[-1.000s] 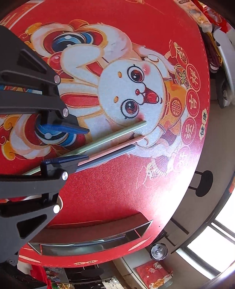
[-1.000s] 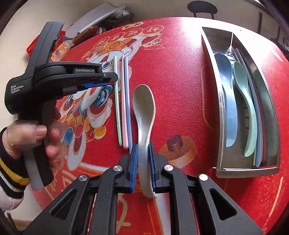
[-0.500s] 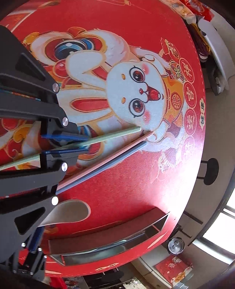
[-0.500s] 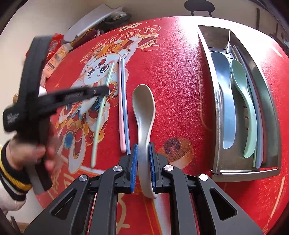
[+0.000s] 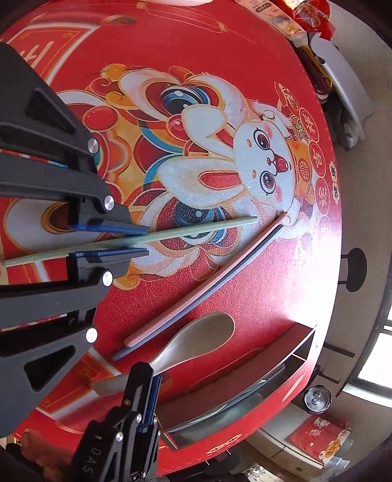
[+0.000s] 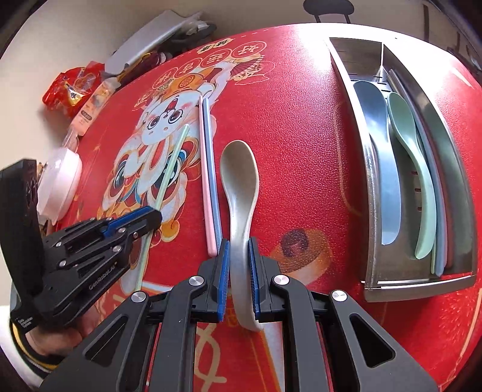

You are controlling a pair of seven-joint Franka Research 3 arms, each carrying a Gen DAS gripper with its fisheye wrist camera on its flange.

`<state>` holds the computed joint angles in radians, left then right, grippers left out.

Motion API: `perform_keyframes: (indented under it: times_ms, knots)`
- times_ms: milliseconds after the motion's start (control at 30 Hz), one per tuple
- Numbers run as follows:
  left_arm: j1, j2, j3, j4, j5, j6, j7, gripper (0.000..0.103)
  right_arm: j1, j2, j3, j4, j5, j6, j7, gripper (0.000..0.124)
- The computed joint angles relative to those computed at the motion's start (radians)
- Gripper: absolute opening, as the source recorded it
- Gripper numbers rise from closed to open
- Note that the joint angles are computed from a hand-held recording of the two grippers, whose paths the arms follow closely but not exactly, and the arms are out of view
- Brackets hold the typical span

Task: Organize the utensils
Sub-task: 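Carry the white spoon with the right gripper while the left gripper lowers the green chopstick into the tray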

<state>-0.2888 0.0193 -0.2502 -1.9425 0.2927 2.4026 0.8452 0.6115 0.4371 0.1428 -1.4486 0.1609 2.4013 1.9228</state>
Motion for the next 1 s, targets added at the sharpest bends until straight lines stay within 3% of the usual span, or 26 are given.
perform_keyframes:
  times_ms: [233, 333, 667, 1000]
  knots:
    - [0.004, 0.045, 0.008, 0.049, 0.028, 0.005, -0.001, 0.006, 0.001, 0.008, -0.001, 0.013, -0.001, -0.007, -0.003, 0.013]
    - [0.019, 0.018, 0.013, 0.003, -0.057, 0.064, 0.015, 0.006, -0.003, 0.011, 0.003, 0.014, 0.010, -0.004, -0.010, 0.012]
    - [0.034, -0.082, 0.018, -0.079, -0.174, 0.111, -0.067, 0.005, -0.012, -0.007, 0.013, -0.006, 0.053, 0.050, -0.008, 0.012]
    - [0.013, 0.001, 0.001, 0.092, -0.169, 0.121, -0.064, 0.005, -0.039, -0.076, -0.005, -0.060, 0.069, 0.135, 0.013, 0.012]
